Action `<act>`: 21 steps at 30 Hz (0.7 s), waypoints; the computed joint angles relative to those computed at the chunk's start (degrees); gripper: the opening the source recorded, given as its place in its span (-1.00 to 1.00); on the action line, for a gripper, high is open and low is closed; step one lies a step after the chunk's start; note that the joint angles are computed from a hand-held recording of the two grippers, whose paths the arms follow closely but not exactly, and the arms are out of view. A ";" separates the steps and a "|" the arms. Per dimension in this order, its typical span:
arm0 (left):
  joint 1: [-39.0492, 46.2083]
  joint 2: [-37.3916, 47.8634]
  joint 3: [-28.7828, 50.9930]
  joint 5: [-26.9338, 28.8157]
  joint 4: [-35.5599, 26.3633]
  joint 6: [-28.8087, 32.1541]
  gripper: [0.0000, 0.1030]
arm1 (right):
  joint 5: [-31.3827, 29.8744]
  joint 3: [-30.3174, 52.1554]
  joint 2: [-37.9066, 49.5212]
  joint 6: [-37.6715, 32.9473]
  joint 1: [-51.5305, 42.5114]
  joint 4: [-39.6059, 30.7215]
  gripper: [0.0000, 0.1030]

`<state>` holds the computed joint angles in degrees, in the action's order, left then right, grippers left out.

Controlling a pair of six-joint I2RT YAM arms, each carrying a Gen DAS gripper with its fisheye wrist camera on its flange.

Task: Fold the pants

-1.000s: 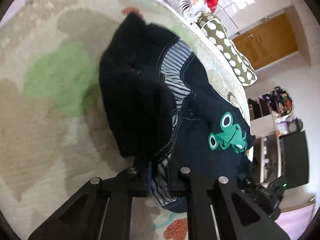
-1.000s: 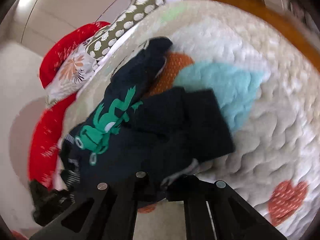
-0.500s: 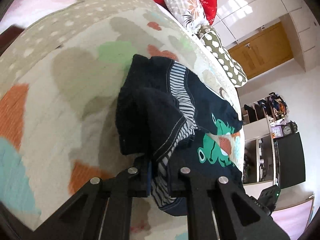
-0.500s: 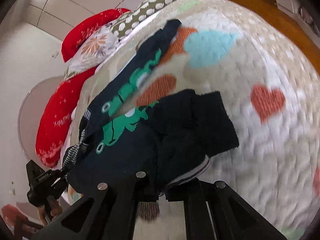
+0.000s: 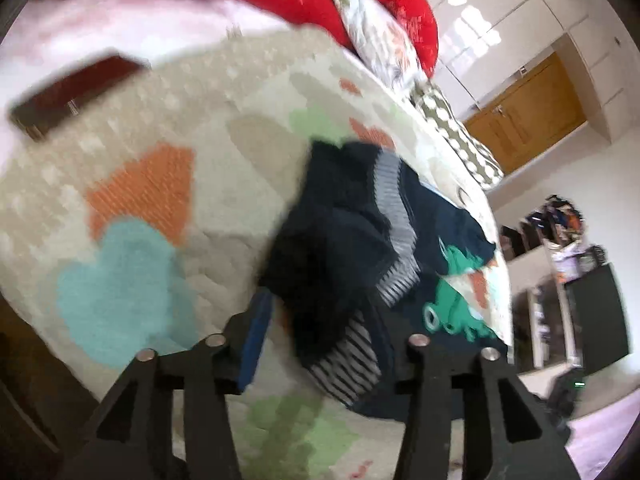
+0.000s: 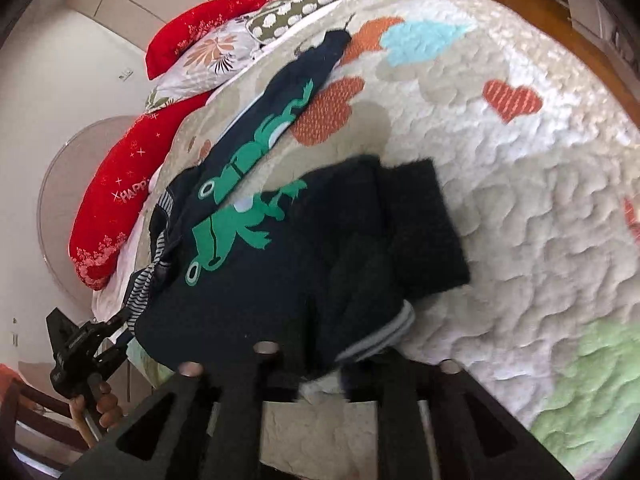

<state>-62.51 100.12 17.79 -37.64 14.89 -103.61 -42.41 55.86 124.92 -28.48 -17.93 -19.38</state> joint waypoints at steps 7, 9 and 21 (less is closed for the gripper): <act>4.80 -2.89 0.56 0.09 -2.64 5.78 0.07 | 1.43 4.02 -3.79 2.33 -1.30 1.01 -0.36; 5.44 -1.92 1.21 0.36 -1.45 6.22 0.07 | 3.43 7.53 -3.17 6.24 1.23 2.96 -0.36; 4.44 0.82 6.93 1.37 -6.11 7.12 0.22 | 13.55 69.30 33.59 32.65 17.88 -15.47 -0.40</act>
<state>-58.07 100.93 24.72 -36.27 8.78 -96.49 -28.86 125.16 158.51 4.18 -0.05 -34.85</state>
